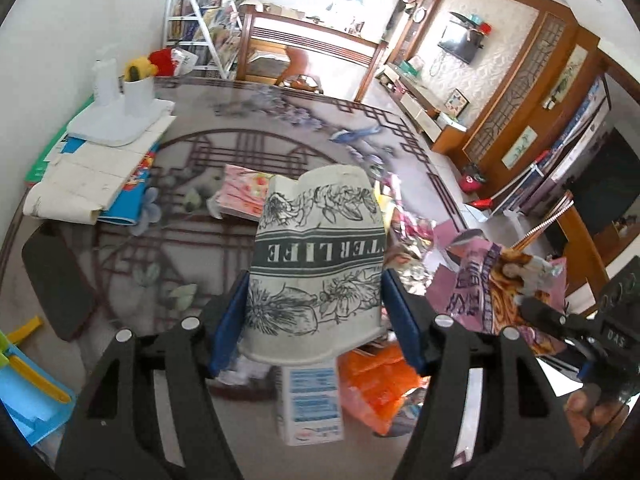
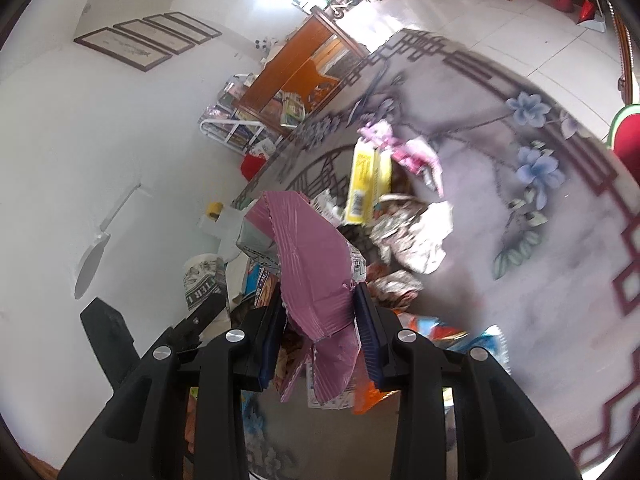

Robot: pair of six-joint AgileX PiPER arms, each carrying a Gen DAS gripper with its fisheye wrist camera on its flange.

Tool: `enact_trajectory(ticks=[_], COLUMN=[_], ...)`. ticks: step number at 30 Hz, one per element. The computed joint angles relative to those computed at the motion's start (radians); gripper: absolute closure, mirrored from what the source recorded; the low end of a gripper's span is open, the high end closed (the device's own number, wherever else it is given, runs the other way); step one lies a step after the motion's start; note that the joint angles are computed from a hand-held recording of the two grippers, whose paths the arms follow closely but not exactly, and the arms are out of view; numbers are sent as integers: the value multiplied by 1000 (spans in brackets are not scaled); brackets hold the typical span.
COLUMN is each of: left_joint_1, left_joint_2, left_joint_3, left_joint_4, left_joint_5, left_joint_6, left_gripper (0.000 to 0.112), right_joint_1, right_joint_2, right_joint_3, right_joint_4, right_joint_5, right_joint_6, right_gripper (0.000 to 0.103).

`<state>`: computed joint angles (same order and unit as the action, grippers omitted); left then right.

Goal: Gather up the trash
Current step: 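Carry the paper cup and pink wrapper to the red bin and release both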

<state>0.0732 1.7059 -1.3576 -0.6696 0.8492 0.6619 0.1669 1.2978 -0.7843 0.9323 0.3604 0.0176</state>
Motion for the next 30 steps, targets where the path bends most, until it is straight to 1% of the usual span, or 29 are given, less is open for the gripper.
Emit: enact_trajectory(ticks=[3,6,8,16,20,24,30], left_joint_1=[-48,-110,-161,-380,-500,-602,-750], left_joint_2=[-18,-32,-41,-33,-13,25,137], left_joint_3=[21,34,37,10,-22,-68,-205], left_joint_4=[27,63,86,215,298,361,402], left_joint_5=[-15,-39,-59,-127,-149,-147,-112], left_joint_6=[-53,-118,-160,-393,-523,-626,-710], left_gripper=[49,49,49,49,49,49,49], right_joint_1=[-87,-208,-278,-648,-840,-1038,-1271], right_joint_2=[-19,-37,-48,-46,-8,43,122], right_joint_3=[30,56,70,61,43,21,-33], right_joint_4=[92,169,194,203,199,180,115], right_joint_5=[53,137,189,458,586,704,790], right_joint_6=[-122,-247,-307,-507,-607,-700,-758], right_gripper=[70,70,70,70,70,70,70])
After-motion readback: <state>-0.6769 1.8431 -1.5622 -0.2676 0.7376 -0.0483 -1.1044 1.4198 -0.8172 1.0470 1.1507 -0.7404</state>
